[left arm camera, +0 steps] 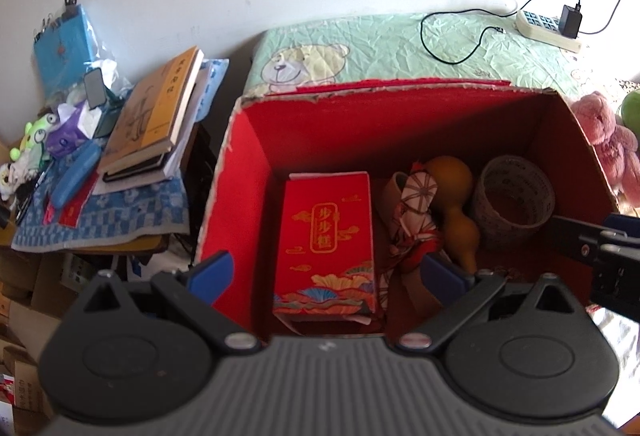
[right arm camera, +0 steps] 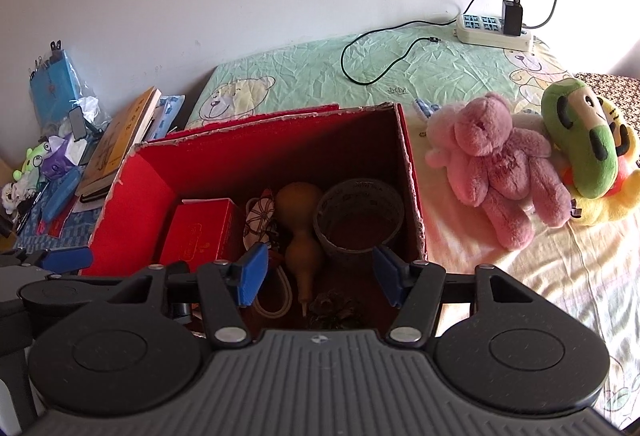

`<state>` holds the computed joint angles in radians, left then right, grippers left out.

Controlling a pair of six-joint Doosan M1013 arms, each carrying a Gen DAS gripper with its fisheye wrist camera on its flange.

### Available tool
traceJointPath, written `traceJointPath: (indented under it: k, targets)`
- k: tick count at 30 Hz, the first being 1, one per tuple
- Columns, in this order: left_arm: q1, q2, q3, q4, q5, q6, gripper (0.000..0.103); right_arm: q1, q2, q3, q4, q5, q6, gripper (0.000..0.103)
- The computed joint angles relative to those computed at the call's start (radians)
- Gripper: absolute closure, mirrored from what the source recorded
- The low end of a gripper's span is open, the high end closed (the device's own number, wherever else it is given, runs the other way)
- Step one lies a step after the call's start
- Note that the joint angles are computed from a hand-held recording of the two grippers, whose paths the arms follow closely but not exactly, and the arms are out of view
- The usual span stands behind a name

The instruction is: Organize objects

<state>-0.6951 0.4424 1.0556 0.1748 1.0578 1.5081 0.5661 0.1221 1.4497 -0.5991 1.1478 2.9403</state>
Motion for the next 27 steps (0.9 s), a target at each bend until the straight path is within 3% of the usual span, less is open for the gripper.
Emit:
traceJointPath:
  k: [12,19,27]
  targets:
    - [-0.010,-0.001,0.001,0.031,0.003,-0.001,0.003,0.003,-0.001,0.006,0.003,0.007,-0.017,0.048]
    - [-0.010,0.039,-0.091,0.014,0.102,0.041,0.003,-0.009,0.013,-0.018,0.012,0.032,-0.037,0.051]
    - [-0.006,0.052,-0.108,-0.009,0.113,0.052,0.003,-0.018,0.020,-0.024,0.012,0.045,-0.016,0.051]
